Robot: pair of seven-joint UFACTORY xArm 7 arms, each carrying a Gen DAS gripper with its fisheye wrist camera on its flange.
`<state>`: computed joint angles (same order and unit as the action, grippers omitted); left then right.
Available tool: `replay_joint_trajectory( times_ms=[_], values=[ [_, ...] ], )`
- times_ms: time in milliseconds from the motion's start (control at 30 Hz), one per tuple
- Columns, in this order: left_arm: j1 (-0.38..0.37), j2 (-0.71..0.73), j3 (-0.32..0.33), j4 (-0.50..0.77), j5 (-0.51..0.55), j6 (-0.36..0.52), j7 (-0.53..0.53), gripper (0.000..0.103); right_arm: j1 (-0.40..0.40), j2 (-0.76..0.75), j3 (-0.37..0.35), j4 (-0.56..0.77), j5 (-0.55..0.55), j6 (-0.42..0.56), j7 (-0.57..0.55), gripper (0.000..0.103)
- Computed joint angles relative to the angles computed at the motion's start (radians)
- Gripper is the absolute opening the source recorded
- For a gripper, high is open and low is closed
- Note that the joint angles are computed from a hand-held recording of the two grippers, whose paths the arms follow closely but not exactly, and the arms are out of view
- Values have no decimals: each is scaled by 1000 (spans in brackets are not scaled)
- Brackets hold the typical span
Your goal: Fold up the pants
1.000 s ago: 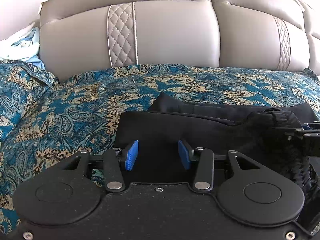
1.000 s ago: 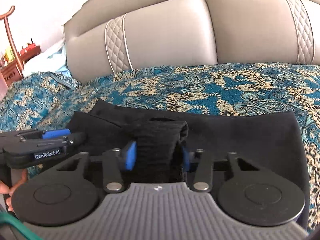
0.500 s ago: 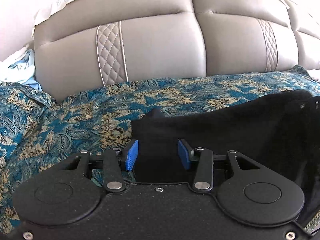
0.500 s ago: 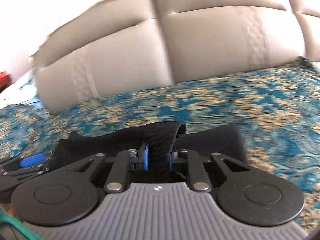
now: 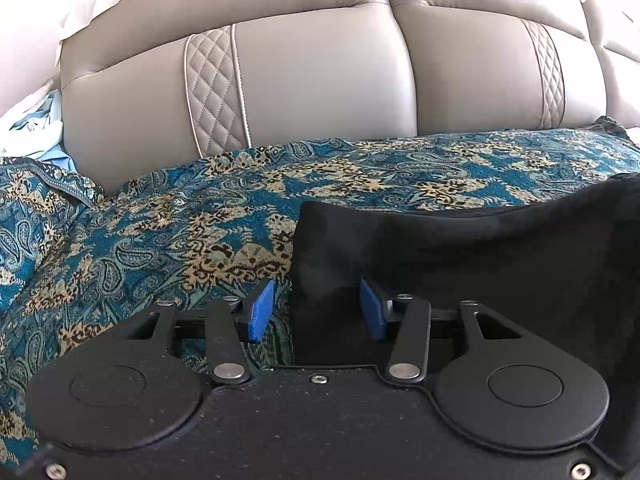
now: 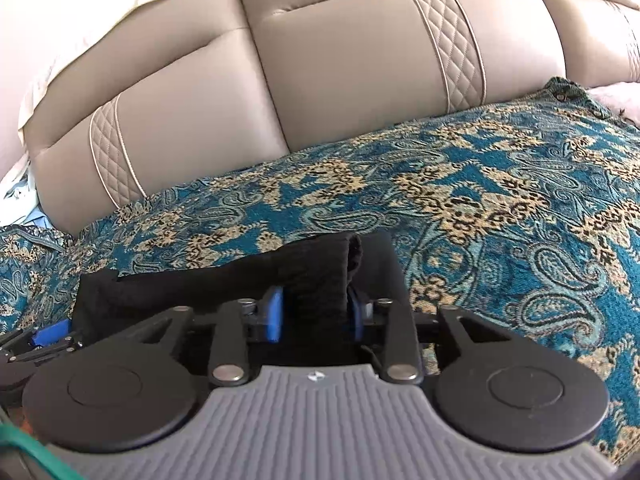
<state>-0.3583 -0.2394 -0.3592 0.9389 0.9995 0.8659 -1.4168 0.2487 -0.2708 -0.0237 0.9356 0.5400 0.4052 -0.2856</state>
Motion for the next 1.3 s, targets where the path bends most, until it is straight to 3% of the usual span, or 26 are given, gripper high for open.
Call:
replay_joint_trajectory(
  times_ms=[67,200,533,833,1100,1300],
  values=[
    [3,1,5,-1,1,-8,1,48,-7,7,-9,11,1,15,-3,67],
    [8,6,8,-4,11,-22,-3,49,-25,27,-17,36,19,68,-6,74],
    [12,4,20,-12,7,-49,-20,53,-62,43,32,22,-139,16,57,84],
    [32,-14,37,-24,-53,-106,24,57,-49,80,-5,54,8,68,-98,84],
    [73,-47,67,-67,-189,-246,100,65,-44,79,-20,48,180,84,-289,71],
    [115,-57,64,-89,-259,-322,164,74,-48,74,-20,44,246,96,-360,65]
  ],
)
